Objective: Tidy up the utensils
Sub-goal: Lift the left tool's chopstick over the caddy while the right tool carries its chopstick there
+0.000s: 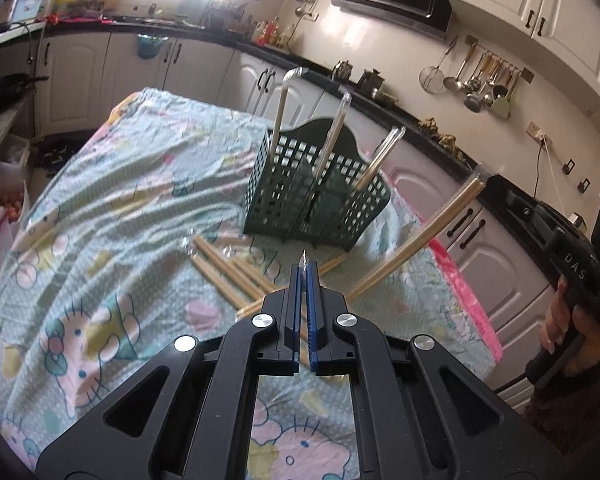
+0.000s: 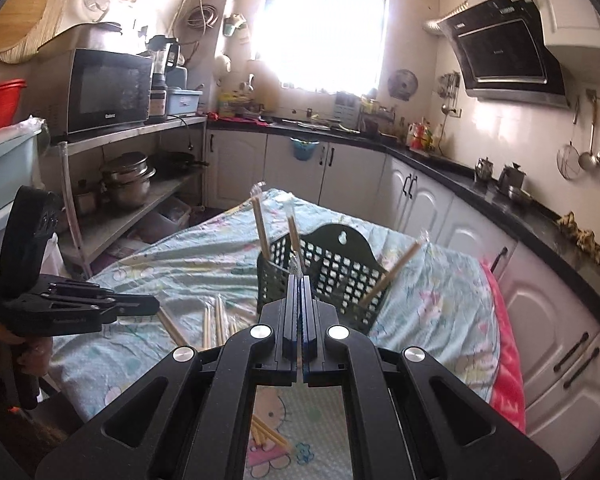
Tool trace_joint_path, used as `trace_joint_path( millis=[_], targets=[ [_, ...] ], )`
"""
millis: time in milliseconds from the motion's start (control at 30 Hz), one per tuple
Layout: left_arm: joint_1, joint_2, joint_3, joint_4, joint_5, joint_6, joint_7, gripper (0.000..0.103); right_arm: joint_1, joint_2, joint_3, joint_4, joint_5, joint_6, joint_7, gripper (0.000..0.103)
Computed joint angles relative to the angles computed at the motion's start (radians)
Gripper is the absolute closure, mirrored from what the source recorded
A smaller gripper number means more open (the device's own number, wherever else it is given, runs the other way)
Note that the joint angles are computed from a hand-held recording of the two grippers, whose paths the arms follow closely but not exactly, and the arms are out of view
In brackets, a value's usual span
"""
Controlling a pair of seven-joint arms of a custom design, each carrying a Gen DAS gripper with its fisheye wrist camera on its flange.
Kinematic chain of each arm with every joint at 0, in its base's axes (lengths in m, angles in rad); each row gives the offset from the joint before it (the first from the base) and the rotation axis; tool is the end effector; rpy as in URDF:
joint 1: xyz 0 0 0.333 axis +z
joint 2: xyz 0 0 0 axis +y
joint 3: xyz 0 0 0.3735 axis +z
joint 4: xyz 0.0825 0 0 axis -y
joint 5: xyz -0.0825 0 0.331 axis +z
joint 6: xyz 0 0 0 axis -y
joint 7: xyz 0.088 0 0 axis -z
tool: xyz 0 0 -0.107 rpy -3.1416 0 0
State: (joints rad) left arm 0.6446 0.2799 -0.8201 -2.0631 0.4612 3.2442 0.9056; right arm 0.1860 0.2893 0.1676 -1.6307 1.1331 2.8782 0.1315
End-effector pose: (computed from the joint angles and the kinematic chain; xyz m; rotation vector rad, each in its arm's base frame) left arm 0.5853 -0.0921 0.5489 -1.8709 1.6343 -1.2667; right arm 0.6341 0.1600 0.6110 -1.9151 0.7928 -0.6883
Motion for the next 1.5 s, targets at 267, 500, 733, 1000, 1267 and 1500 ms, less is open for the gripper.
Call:
trace_joint_path(
  millis=[267,500,733,1000,1267,1500],
  targets=[
    [-0.012,-0.009,0.015,0.041,0.014,0.013,-0.003,0.103,0.003,-0.003,0.012,0.040,0.023,-0.015,-0.020,0.102],
    [-0.007,-0.016,0.015,0.075,0.033,0.027,-0.013,0.103,0.003,-0.006,0.014,0.067,0.053,-0.032,-0.034,0.102],
    [-0.008,-0.018,0.019,0.122,0.061,0.032,-0.025,0.103,0.006,-0.016,0.016,0.093,0.098,-0.037,-0.060,0.102],
    [-0.043,-0.014,0.041,0.195,0.060,0.026,-0.001,0.103,0.015,0.000,0.013,0.153,0.089,-0.042,-0.037,0.102],
    [-0.068,0.015,0.037,0.289,0.033,0.005,0.058,0.103,0.017,0.030,0.021,0.236,0.060,-0.029,-0.007,0.102],
    [-0.150,0.035,0.088,0.399,-0.012,-0.010,0.133,0.103,0.010,0.068,0.026,0.318,-0.008,-0.024,0.062,0.102]
  ],
)
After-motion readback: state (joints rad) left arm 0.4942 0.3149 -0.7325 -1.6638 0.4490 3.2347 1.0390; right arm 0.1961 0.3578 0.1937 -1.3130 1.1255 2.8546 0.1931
